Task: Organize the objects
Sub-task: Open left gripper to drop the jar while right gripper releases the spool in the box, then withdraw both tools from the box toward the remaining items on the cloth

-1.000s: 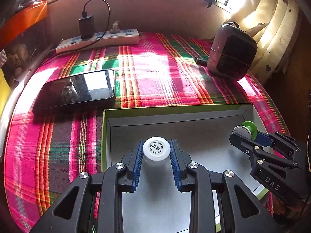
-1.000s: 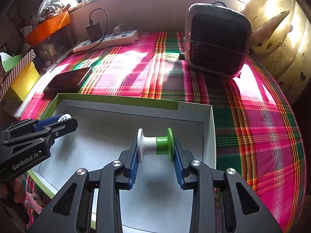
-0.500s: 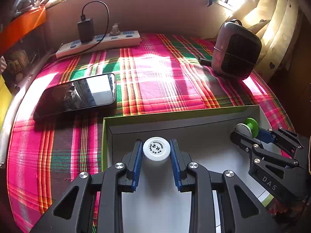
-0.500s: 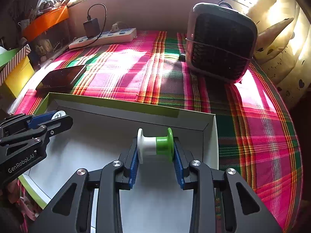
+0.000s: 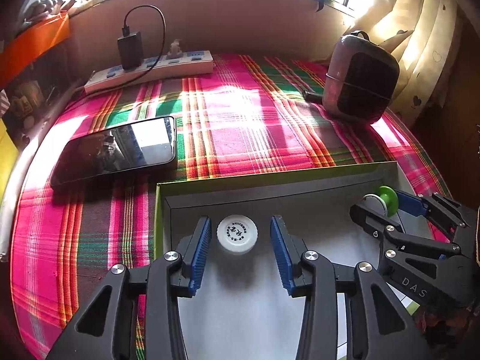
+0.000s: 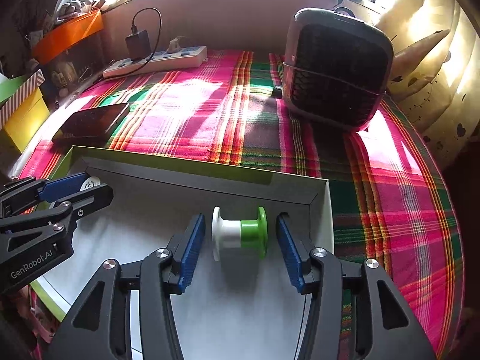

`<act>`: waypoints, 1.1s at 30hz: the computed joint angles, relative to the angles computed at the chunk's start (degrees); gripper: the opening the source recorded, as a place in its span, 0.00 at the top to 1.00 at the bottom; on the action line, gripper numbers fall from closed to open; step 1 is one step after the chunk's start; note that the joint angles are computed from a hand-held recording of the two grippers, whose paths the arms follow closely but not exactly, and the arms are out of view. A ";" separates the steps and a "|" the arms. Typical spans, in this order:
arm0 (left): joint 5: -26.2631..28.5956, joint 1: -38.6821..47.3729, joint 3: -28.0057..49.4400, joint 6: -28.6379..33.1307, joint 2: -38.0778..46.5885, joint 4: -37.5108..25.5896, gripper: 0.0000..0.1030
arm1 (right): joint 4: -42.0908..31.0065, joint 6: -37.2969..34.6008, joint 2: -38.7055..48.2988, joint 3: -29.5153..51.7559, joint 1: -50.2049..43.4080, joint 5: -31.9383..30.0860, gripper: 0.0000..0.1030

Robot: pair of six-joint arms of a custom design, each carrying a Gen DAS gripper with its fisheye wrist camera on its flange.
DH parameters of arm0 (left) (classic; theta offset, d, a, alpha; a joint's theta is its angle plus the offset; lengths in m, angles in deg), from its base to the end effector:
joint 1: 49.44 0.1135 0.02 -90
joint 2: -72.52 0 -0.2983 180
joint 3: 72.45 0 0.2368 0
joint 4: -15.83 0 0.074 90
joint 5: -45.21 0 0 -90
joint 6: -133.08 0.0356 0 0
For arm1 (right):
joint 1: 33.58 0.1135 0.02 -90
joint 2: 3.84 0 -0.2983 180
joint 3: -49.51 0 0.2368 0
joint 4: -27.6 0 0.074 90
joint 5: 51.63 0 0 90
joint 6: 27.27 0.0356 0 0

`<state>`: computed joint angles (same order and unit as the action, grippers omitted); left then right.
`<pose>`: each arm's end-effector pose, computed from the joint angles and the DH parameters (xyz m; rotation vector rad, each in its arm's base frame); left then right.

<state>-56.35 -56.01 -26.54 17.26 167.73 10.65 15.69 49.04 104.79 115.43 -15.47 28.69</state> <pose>0.2638 -0.0232 0.1424 -0.4964 2.4440 0.0196 0.3331 0.1152 0.1466 -0.7560 2.4055 0.2443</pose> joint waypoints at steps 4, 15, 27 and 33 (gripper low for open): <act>0.04 -0.50 -0.67 -0.31 -1.28 -0.48 0.56 | 0.39 0.30 -1.27 -1.28 -0.37 -0.64 0.45; -5.18 -5.47 -6.73 -4.66 -11.41 -2.71 0.54 | 2.23 0.42 -9.41 -8.50 -2.41 -3.04 0.44; -15.78 -18.29 -12.47 -13.71 -22.70 -9.67 0.54 | 3.95 -0.95 -21.14 -19.09 -6.63 -6.83 0.44; -21.84 -26.51 -15.12 -21.72 -29.04 -15.66 0.54 | 4.92 -2.79 -26.92 -24.73 -9.47 -8.39 0.44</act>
<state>-78.19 -82.52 -41.66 -4.46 138.69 -5.01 20.61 46.25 77.88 90.70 -24.94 20.30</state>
